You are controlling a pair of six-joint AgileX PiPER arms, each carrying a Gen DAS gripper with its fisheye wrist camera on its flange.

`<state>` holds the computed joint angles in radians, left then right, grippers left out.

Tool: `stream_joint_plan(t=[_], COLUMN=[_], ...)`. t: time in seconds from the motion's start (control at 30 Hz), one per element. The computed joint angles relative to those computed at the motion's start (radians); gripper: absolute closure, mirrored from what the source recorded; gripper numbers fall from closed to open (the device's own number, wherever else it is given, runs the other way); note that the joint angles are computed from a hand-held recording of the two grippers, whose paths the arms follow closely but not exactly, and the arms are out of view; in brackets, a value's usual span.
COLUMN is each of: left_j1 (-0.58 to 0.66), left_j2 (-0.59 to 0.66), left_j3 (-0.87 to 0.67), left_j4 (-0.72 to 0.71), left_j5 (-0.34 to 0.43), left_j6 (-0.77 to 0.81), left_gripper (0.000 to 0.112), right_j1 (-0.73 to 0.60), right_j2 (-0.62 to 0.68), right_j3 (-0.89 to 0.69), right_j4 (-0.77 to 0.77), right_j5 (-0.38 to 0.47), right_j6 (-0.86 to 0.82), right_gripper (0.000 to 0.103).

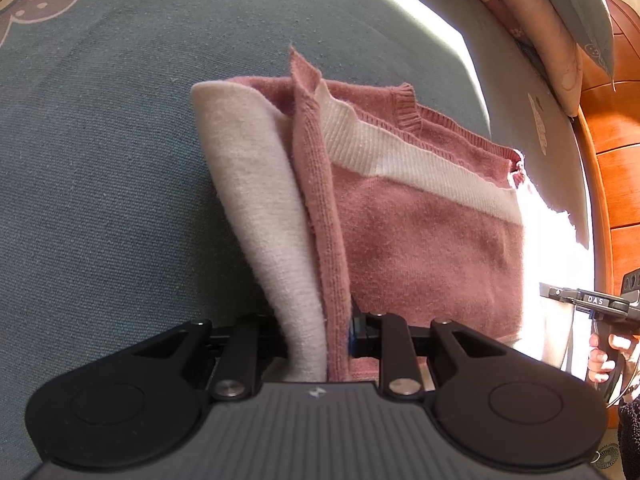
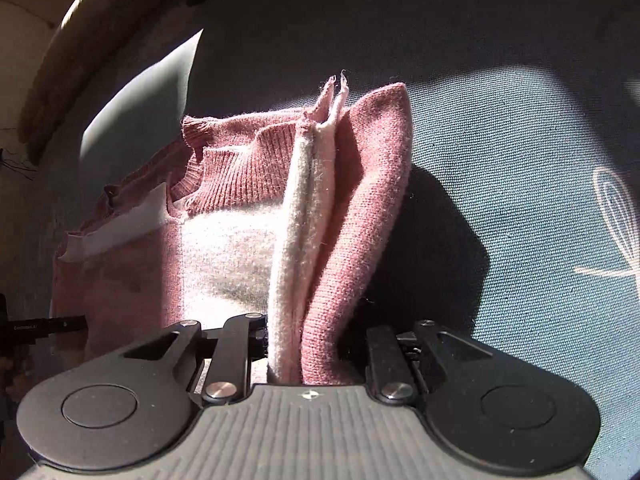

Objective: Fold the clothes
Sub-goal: 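Lift the folded sweater off the bed with both grippers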

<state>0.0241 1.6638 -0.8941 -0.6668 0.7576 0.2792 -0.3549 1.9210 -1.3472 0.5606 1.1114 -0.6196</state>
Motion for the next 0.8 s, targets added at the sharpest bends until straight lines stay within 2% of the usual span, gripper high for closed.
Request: stream_joint_plan(t=[0.13, 0.23, 0.4, 0.57, 0.63, 0.73, 0.8], left_j1=[-0.079, -0.085, -0.091, -0.136, -0.161, -0.212, -0.274], left_j2=[-0.014, -0.027, -0.064, -0.108, -0.115, -0.121, -0.128], left_j3=[-0.022, -0.005, 0.053, 0.099, 0.098, 0.082, 0.062], left_j4=[0.132, 0.131, 0.101, 0.144, 0.197, 0.321, 0.479], left_j5=[-0.034, -0.057, -0.119, -0.192, -0.205, -0.211, -0.198], left_j6=[-0.109, -0.104, -0.091, -0.185, -0.270, -0.444, -0.617], left_gripper=[0.088, 0.088, 0.088, 0.089, 0.089, 0.091, 0.093], right_j1=[0.129, 0.218, 0.345, 0.467, 0.511, 0.511, 0.493], right_j2=[-0.117, -0.180, -0.245, -0.289, -0.288, -0.295, -0.296], right_j3=[0.109, 0.173, 0.257, 0.334, 0.346, 0.353, 0.343], right_j4=[-0.148, -0.278, -0.497, -0.759, -0.840, -0.849, -0.811], right_j5=[-0.171, -0.272, -0.387, -0.468, -0.479, -0.486, -0.480], right_j6=[0.107, 0.232, 0.393, 0.550, 0.624, 0.618, 0.561], right_gripper=[0.082, 0.079, 0.080, 0.082, 0.083, 0.083, 0.083])
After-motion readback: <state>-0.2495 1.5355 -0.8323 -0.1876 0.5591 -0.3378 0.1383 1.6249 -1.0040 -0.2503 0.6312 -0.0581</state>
